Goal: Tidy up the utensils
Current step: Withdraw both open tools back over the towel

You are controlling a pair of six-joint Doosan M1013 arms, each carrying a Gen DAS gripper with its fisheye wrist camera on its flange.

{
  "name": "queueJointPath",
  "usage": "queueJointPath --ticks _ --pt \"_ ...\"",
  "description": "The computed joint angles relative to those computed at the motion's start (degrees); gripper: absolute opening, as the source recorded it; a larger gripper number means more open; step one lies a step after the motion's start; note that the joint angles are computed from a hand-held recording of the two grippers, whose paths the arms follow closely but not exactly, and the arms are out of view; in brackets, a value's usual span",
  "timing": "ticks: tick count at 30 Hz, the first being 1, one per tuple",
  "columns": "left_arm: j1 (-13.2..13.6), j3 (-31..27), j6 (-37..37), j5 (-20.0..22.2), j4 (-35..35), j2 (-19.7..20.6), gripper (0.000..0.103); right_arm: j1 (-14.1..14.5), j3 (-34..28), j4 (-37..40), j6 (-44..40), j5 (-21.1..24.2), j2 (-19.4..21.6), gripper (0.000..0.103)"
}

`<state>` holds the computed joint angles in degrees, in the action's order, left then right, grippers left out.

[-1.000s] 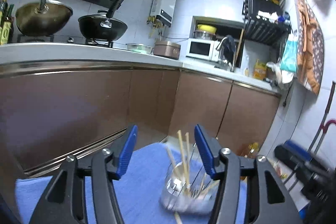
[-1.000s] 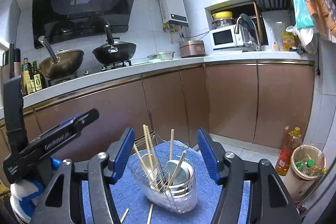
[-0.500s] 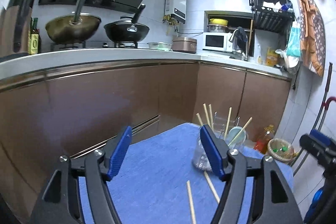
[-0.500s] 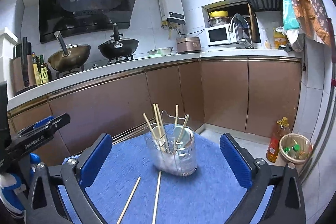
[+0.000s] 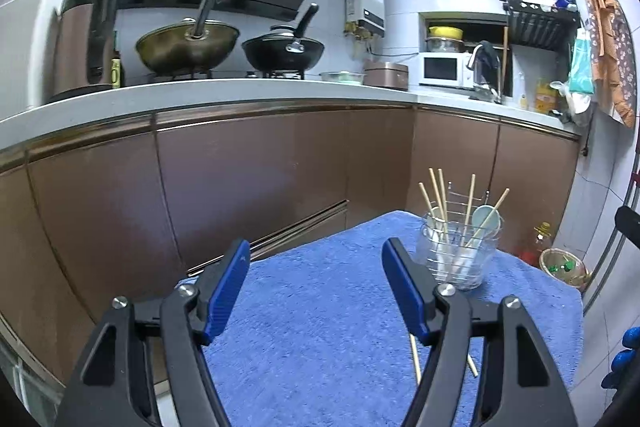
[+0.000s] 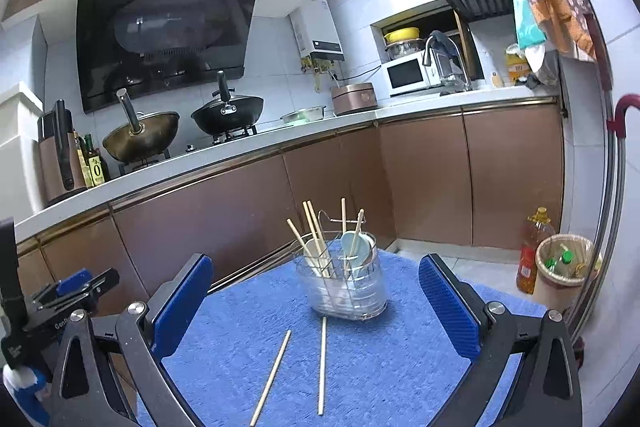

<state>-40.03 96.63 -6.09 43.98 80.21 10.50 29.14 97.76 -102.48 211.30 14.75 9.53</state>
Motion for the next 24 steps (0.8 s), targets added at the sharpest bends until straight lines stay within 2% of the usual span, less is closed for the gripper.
queueJointPath --ticks 3,8,15,19,24 --pt "0.09 0.87 -1.41 -0.61 0.20 -0.67 0.067 -0.08 0.72 -3.89 5.30 -0.92 -0.22 0.103" --pt "0.57 2.34 -3.55 -2.92 0.12 -1.76 0.067 0.32 0.92 -2.00 3.67 -0.90 -0.17 0.103" --pt "0.99 2.12 1.13 -3.96 -4.15 -2.14 0.067 0.81 0.01 14.40 -13.39 -1.05 0.48 0.103" --pt "0.99 1.83 2.91 -3.58 -5.50 -1.83 0.067 0.91 -0.20 19.70 -18.78 -0.93 0.70 0.103" --pt "0.96 2.31 1.60 -3.67 -4.84 -1.84 0.067 0.79 -0.51 25.59 -24.58 -1.45 0.96 0.103"
